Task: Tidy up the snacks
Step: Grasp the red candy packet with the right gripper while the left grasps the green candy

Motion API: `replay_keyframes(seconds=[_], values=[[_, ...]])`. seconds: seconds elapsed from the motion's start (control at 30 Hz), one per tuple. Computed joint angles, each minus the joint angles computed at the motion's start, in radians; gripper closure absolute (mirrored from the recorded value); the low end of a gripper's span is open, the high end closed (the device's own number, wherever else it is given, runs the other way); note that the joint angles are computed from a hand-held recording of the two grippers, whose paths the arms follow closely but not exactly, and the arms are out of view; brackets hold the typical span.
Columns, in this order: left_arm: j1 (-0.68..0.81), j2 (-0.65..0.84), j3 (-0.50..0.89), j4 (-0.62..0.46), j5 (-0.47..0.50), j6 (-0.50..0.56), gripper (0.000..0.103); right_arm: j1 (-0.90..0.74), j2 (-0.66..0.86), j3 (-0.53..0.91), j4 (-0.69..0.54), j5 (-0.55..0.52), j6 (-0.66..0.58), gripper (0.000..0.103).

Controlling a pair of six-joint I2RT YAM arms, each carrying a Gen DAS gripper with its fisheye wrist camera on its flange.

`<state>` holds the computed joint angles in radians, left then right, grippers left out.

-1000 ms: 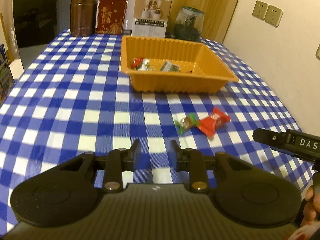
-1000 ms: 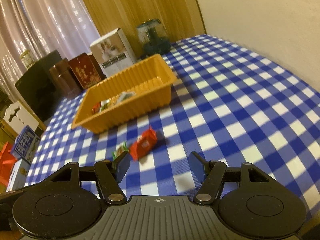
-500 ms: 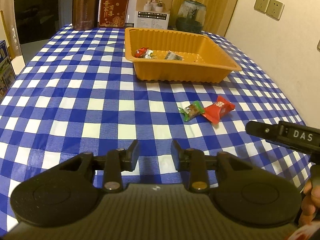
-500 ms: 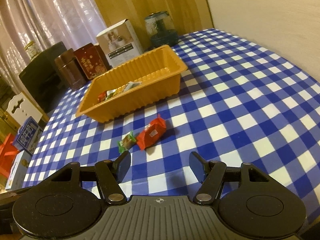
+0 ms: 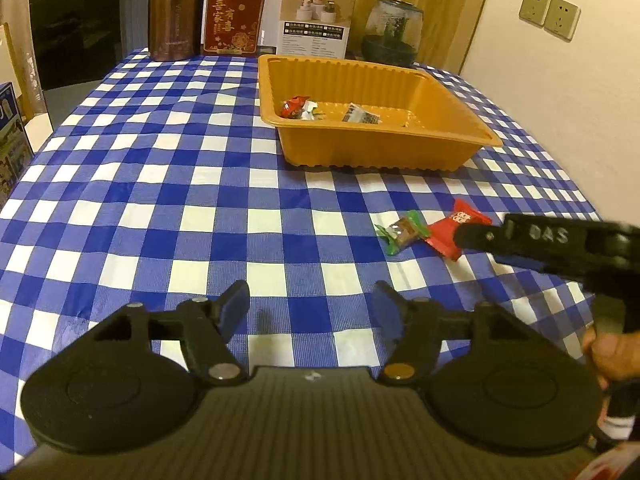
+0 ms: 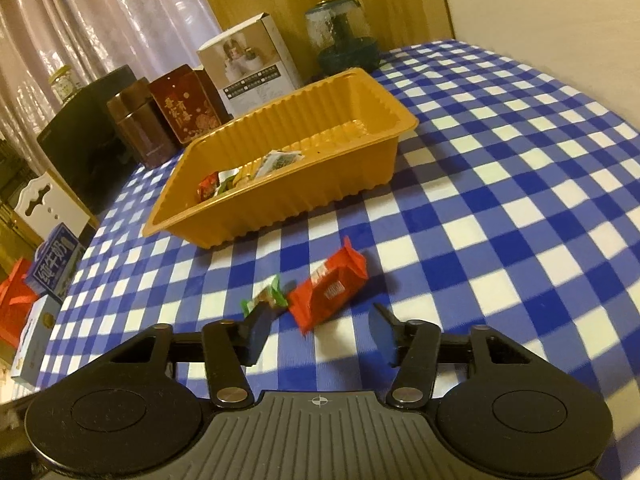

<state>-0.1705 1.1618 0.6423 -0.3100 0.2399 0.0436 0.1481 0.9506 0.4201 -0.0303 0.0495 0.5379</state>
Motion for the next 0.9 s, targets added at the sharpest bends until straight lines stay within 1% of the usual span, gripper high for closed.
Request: replay_keyframes(seconds=[0.07,0.2,0.27,0.37,0.5,0.63,0.7,0.77,0.9], values=[[-0.003,0.015,0.004,0.009,0.000,-0.001,0.038,-0.014,0.052,0.020,0.028,-0.015,-0.008,0.051],[-0.008,0.041,0.011,0.021,0.000,-0.003,0.038,-0.042,0.131,0.054,0.047,-0.050,-0.048,0.058],[-0.009,0.053,0.012,0.029,0.001,-0.004,0.038,-0.065,0.148,0.060,0.044,-0.071,-0.076,0.059],[-0.010,0.070,0.015,0.041,0.000,-0.011,0.038,-0.110,0.137,0.054,0.022,-0.095,-0.116,0.059],[-0.016,0.091,0.022,0.055,0.000,-0.022,0.038,-0.163,0.104,0.042,-0.010,-0.064,-0.149,0.059],[-0.031,0.109,0.030,0.076,0.009,-0.024,0.038,-0.225,0.074,0.021,0.001,-0.116,-0.158,0.059],[-0.039,0.120,0.034,0.089,0.014,-0.020,0.038,-0.231,0.057,0.012,0.015,-0.141,-0.180,0.058],[-0.045,0.129,0.039,0.097,0.016,-0.013,0.038,-0.212,0.067,0.022,0.022,-0.129,-0.221,0.058],[-0.055,0.147,0.052,0.110,0.012,0.005,0.038,-0.190,0.130,0.054,0.052,-0.151,-0.303,0.058]])
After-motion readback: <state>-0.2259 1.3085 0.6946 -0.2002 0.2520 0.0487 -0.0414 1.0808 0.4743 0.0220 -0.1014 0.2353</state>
